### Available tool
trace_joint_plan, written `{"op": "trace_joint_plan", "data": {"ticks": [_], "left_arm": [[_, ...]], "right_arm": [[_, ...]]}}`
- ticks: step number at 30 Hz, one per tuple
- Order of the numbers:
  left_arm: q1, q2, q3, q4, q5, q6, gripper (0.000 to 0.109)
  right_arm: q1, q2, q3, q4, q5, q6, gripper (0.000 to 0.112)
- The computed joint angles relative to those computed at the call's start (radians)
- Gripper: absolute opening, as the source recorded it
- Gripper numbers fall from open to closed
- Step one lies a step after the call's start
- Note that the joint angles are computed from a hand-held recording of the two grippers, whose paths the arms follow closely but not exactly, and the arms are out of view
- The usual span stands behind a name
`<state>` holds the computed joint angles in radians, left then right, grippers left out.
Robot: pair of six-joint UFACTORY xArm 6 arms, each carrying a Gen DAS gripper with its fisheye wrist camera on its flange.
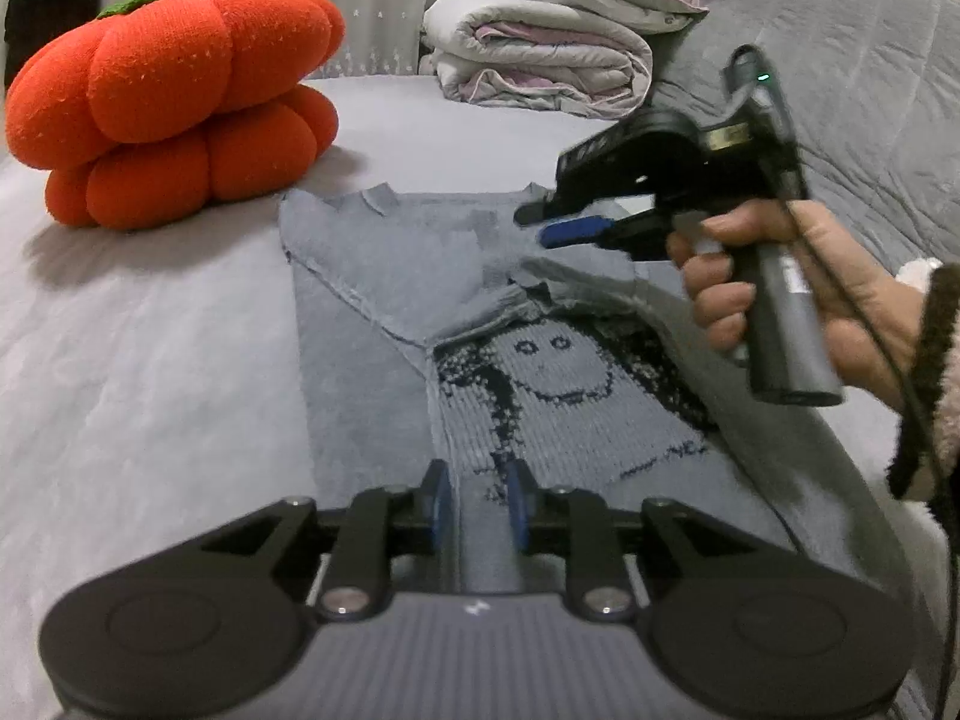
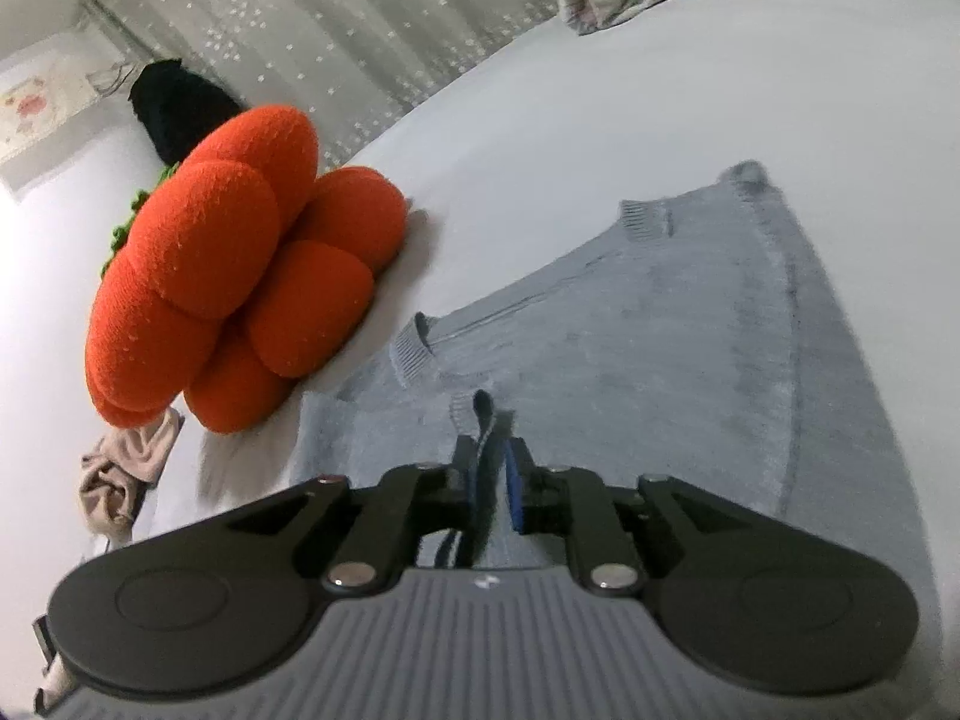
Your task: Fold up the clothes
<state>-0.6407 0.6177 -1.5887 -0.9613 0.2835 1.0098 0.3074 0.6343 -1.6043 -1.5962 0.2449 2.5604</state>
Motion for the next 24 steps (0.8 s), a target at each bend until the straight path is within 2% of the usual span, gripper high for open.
{"op": "trace_joint_plan", "data": {"ticks": [1, 8, 14, 18, 24], "left_arm": [[0.001, -0.007, 0.009, 0.012, 0.001, -0.009, 0.023], [0.008, -0.08, 0.106, -0.002, 0.011, 0.039, 0.024], [0.002, -0.139, 0.21, 0.002, -0.05, 0.062, 0.024], [0.006, -0.186, 0.265, -0.069, -0.075, 0.147, 0.024], [0.015, -0.26, 0.356, -0.087, -0.092, 0.183, 0.034]], "right_arm": [[0.009, -0.02, 0.021, -0.02, 0.012, 0.021, 0.037], [0.07, -0.128, 0.142, -0.098, 0.05, 0.113, 0.037], [0.129, -0.179, 0.21, -0.159, 0.064, 0.216, 0.037], [0.173, -0.206, 0.246, -0.17, 0.072, 0.249, 0.037], [0.238, -0.227, 0.268, -0.253, 0.086, 0.391, 0.037]]}}
